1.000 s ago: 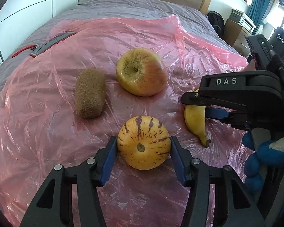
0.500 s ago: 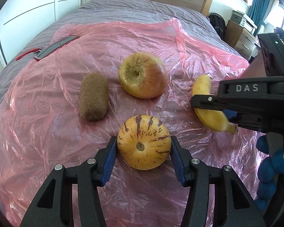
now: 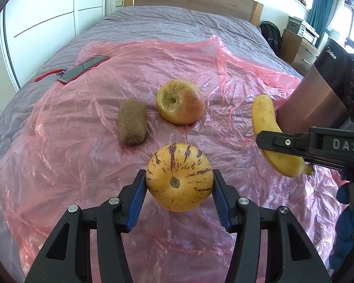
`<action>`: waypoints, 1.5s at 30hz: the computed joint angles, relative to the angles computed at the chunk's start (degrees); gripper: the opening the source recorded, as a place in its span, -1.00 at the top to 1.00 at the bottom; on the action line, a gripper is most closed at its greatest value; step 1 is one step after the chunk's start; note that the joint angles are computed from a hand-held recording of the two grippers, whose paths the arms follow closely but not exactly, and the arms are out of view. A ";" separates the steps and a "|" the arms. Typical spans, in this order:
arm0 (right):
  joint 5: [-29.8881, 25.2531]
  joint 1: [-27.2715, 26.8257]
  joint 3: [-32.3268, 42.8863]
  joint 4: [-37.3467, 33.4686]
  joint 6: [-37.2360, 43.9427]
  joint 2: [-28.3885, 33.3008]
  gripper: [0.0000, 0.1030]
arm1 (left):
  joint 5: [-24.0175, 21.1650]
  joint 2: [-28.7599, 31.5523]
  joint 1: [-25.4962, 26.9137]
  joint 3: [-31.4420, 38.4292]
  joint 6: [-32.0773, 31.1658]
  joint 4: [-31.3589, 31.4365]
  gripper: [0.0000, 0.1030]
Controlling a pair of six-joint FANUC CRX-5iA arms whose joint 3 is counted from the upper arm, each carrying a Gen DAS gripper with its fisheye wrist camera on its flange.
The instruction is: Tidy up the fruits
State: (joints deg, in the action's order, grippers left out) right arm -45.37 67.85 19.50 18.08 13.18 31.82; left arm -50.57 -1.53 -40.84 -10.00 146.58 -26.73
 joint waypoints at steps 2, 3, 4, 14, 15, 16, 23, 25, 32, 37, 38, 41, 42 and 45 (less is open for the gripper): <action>0.67 1.09 -2.01 0.70 0.49 -1.83 0.71 | -1.05 -0.67 -1.14 0.08 0.61 -0.62 0.07; 0.95 1.64 -3.14 1.07 0.51 -2.82 0.70 | -1.48 -0.94 -1.69 0.13 0.96 -0.86 0.07; 1.46 2.20 -4.36 1.40 0.41 -3.84 0.70 | -2.12 -1.30 -2.40 0.20 1.42 -1.15 0.07; 4.68 8.15 -21.60 7.29 -8.66 -16.96 0.70 | -4.79 -1.29 -10.03 3.34 2.66 -2.18 0.07; 4.61 8.71 -23.35 8.29 -10.39 -18.27 0.70 | -4.90 -0.64 -11.11 4.29 2.42 -2.26 0.07; 4.52 9.20 -25.11 9.30 -12.12 -19.60 0.71 | -5.01 -0.11 -11.89 5.03 2.32 -2.35 0.07; 2.52 12.41 -37.26 17.32 -26.11 -29.13 0.71 | -5.05 4.96 -16.54 11.53 -0.39 -1.06 0.07; 1.48 13.22 -40.23 19.49 -29.81 -31.74 0.70 | -5.29 6.83 -17.62 13.90 -1.60 -0.56 0.07; -2.65 15.24 -49.91 25.44 -40.48 -40.97 0.70 | -6.16 14.05 -19.85 22.54 -7.30 2.11 0.07; -4.93 15.10 -54.54 28.12 -44.51 -45.97 0.70 | -7.07 19.84 -20.19 29.75 -11.64 4.43 0.07; -5.34 14.92 -55.46 28.50 -44.98 -47.06 0.70 | -7.25 21.18 -20.17 31.49 -12.59 5.00 0.07; -5.94 13.86 -58.04 29.27 -45.61 -50.07 0.70 | -7.70 24.42 -20.13 35.64 -14.79 6.40 0.07; -6.11 13.42 -58.71 29.43 -45.61 -50.91 0.70 | -7.90 25.68 -20.12 37.32 -15.73 6.97 0.07; -7.09 12.06 -61.01 29.75 -45.25 -54.29 0.71 | -8.56 29.95 -20.09 43.16 -18.68 8.43 0.07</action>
